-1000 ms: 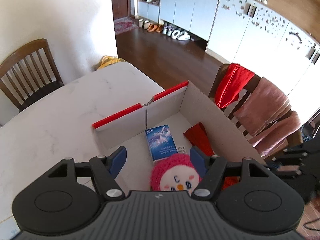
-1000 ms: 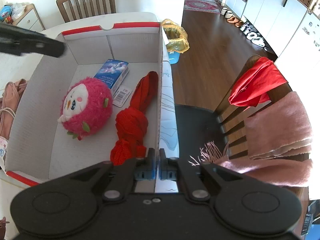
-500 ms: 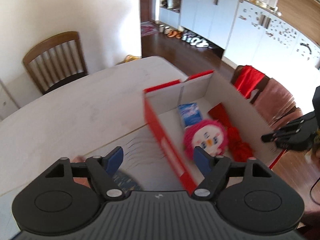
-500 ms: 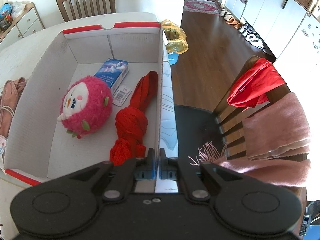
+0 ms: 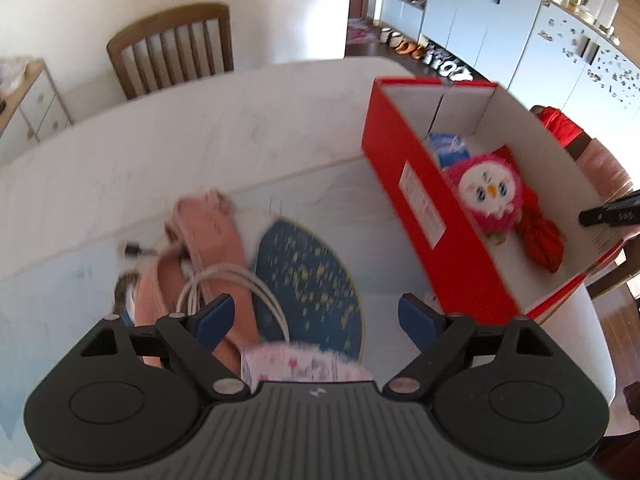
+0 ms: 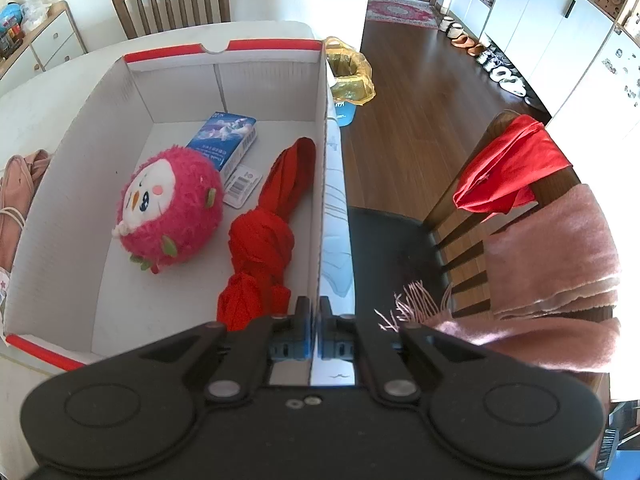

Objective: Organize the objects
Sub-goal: 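Move the left tool back toward the remaining pile on the table, then grasp the white printed mask with the left tool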

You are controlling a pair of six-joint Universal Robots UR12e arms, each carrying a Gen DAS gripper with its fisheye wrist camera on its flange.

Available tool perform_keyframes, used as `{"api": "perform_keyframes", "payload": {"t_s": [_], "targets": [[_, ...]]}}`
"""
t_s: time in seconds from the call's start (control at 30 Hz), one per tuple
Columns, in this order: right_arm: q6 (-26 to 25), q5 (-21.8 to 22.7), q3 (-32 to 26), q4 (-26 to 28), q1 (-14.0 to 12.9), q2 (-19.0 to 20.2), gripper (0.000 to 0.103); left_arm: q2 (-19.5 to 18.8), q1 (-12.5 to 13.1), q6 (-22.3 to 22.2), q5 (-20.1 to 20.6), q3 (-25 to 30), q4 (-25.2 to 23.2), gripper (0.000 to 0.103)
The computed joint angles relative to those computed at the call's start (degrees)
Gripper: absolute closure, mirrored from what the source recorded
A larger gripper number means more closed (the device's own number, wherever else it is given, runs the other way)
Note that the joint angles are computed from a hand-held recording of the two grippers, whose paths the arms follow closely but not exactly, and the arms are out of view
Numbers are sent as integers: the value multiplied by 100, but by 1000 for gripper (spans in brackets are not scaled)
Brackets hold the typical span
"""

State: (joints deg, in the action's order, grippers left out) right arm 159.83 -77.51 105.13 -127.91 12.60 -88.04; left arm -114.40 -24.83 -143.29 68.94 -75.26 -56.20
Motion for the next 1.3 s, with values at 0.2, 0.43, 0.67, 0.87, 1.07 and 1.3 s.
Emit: {"api": "perform_keyframes", "payload": {"t_s": [0.2, 0.43, 0.67, 0.87, 1.07, 1.3], "targets": [[-25, 27, -9, 20, -4, 9, 100, 34, 82, -6, 88, -259, 10, 14], [-71, 64, -9, 40, -12, 11, 100, 164, 169, -116, 11, -573, -116, 14], [-119, 94, -9, 61, -14, 7, 99, 318, 188, -243, 199, -936, -47, 14], [-162, 115, -8, 75, -16, 3, 99, 251, 121, -750, 371, -943, 39, 14], [-206, 124, -16, 89, -17, 7, 99, 152, 58, -1420, 285, -849, 130, 20], [-265, 136, -8, 81, -24, 7, 99, 93, 3, -1619, 530, -791, 371, 68]]}}
